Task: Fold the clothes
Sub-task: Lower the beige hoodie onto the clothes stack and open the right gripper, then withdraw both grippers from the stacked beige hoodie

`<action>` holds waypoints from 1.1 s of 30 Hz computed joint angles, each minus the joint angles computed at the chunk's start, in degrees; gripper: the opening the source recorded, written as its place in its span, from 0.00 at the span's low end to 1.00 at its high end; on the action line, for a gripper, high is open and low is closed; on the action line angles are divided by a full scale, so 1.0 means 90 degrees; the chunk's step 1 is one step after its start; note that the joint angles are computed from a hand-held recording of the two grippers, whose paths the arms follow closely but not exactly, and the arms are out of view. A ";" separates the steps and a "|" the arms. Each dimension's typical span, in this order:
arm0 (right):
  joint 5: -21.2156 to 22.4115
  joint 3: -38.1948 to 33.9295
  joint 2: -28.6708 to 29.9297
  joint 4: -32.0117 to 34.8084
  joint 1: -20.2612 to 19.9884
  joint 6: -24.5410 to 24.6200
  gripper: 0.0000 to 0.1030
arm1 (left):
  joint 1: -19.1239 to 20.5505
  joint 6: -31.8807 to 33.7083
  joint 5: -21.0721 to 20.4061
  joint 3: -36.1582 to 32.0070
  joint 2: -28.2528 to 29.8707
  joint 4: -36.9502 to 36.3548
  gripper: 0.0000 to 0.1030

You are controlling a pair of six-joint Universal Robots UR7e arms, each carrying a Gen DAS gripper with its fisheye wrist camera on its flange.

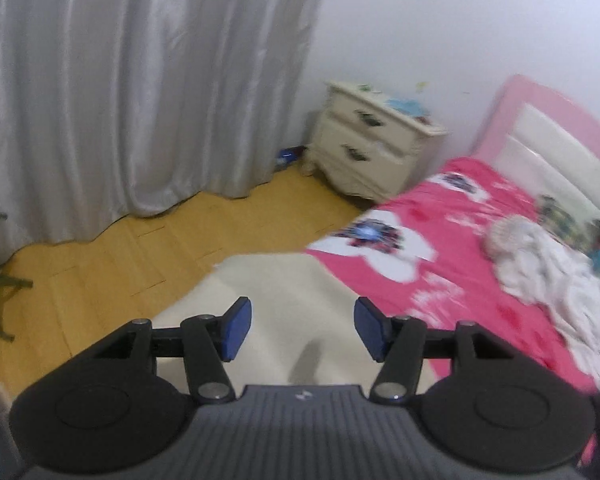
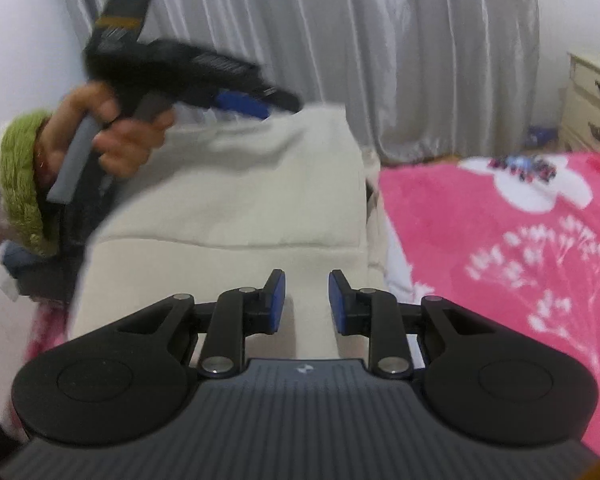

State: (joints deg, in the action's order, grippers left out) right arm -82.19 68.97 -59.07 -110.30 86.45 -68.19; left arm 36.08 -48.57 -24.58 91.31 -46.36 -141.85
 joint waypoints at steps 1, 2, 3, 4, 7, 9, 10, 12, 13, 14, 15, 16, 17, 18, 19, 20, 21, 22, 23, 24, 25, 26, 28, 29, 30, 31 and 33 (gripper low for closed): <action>0.0034 -0.0071 -0.0041 0.0203 -0.0016 -0.0083 0.22 | -0.0138 -0.0083 -0.0005 0.0106 -0.0062 0.0256 0.58; 0.0045 -0.0136 -0.0072 0.0413 -0.0029 -0.0140 0.22 | -0.0258 -0.0124 -0.0011 0.0209 -0.0101 0.0458 0.58; 0.0015 -0.0151 -0.0103 0.0575 -0.0037 -0.0228 0.22 | -0.0376 -0.0189 -0.0028 0.0316 -0.0126 0.0640 0.58; -0.0072 -0.0085 -0.0140 0.0634 -0.0037 -0.0365 0.22 | -0.0482 -0.0224 -0.0033 0.0423 -0.0103 0.0757 0.58; -0.0515 0.0451 -0.0241 0.0210 0.0016 -0.0532 0.22 | -0.0682 -0.0295 -0.0076 0.0553 0.0130 0.1195 0.61; -0.0809 0.0860 -0.0210 -0.0375 0.0054 -0.0471 0.22 | -0.0772 -0.0453 0.0313 0.0445 0.0411 0.1922 0.61; -0.0894 0.1037 -0.0208 -0.0657 0.0067 -0.0533 0.23 | -0.0810 -0.0520 0.0466 0.0341 0.0513 0.2276 0.61; -0.1041 0.1102 -0.0235 -0.0792 0.0141 -0.0527 0.23 | -0.0874 -0.0694 0.0523 0.0128 0.0607 0.2722 0.61; -0.1184 0.1103 -0.0272 -0.0828 0.0200 -0.0510 0.23 | -0.0908 -0.0753 0.0414 0.0100 0.0570 0.2629 0.61; -0.1369 0.1098 -0.0321 -0.0863 0.0270 -0.0494 0.23 | -0.0958 -0.0956 0.0363 0.0072 0.0539 0.2676 0.61; -0.1576 0.1082 -0.0386 -0.0861 0.0339 -0.0458 0.23 | -0.1018 -0.1186 0.0327 0.0045 0.0513 0.2765 0.61; -0.1793 0.1043 -0.0461 -0.0777 0.0400 -0.0392 0.24 | -0.1082 -0.1391 0.0276 0.0013 0.0495 0.2847 0.63; -0.2041 0.1010 -0.0555 -0.0655 0.0459 -0.0300 0.24 | -0.1149 -0.1600 0.0230 -0.0020 0.0493 0.2922 0.66; -0.2281 0.1028 -0.0664 -0.0584 0.0507 -0.0218 0.26 | -0.1221 -0.1829 0.0203 -0.0042 0.0503 0.2955 0.68; -0.2478 0.1076 -0.0763 -0.0542 0.0535 -0.0157 0.27 | -0.1294 -0.2007 0.0170 -0.0050 0.0532 0.2868 0.74; -0.2616 0.1116 -0.0890 -0.0428 0.0551 -0.0071 0.28 | -0.1361 -0.2077 0.0131 -0.0028 0.0560 0.2676 0.79; -0.2673 0.1161 -0.1050 -0.0289 0.0556 0.0055 0.32 | -0.1422 -0.2047 0.0098 -0.0003 0.0595 0.2437 0.82; -0.2666 0.1235 -0.1214 -0.0224 0.0547 0.0184 0.42 | -0.1481 -0.1984 0.0087 -0.0011 0.0659 0.2223 0.87; -0.2609 0.1393 -0.1393 -0.0331 0.0532 0.0305 0.48 | -0.1538 -0.1942 0.0102 -0.0035 0.0719 0.2095 0.89; -0.2534 0.1593 -0.1584 -0.0527 0.0515 0.0429 0.56 | -0.1592 -0.1914 0.0143 -0.0088 0.0788 0.2045 0.91; -0.2428 0.1762 -0.1734 -0.0725 0.0489 0.0538 0.60 | -0.1639 -0.1922 0.0192 -0.0173 0.0863 0.2092 0.94; -0.2311 0.1916 -0.1869 -0.0919 0.0454 0.0621 0.62 | -0.1680 -0.1964 0.0236 -0.0265 0.0926 0.2196 0.96; -0.2115 0.2180 -0.2118 -0.1262 0.0389 0.0779 0.68 | -0.1750 -0.2044 0.0302 -0.0442 0.1036 0.2384 0.98; -0.2046 0.2264 -0.2203 -0.1408 0.0374 0.0888 0.70 | -0.1769 -0.2088 0.0306 -0.0503 0.1065 0.2404 0.99; -0.2007 0.2321 -0.2267 -0.1515 0.0363 0.0966 0.77 | -0.1788 -0.2139 0.0312 -0.0555 0.1093 0.2395 1.00; -0.1988 0.2358 -0.2319 -0.1587 0.0355 0.1013 0.79 | -0.1801 -0.2232 0.0309 -0.0614 0.1119 0.2412 1.00; -0.1948 0.2438 -0.2418 -0.1726 0.0339 0.1079 0.80 | -0.1804 -0.2417 0.0268 -0.0703 0.1161 0.2411 1.00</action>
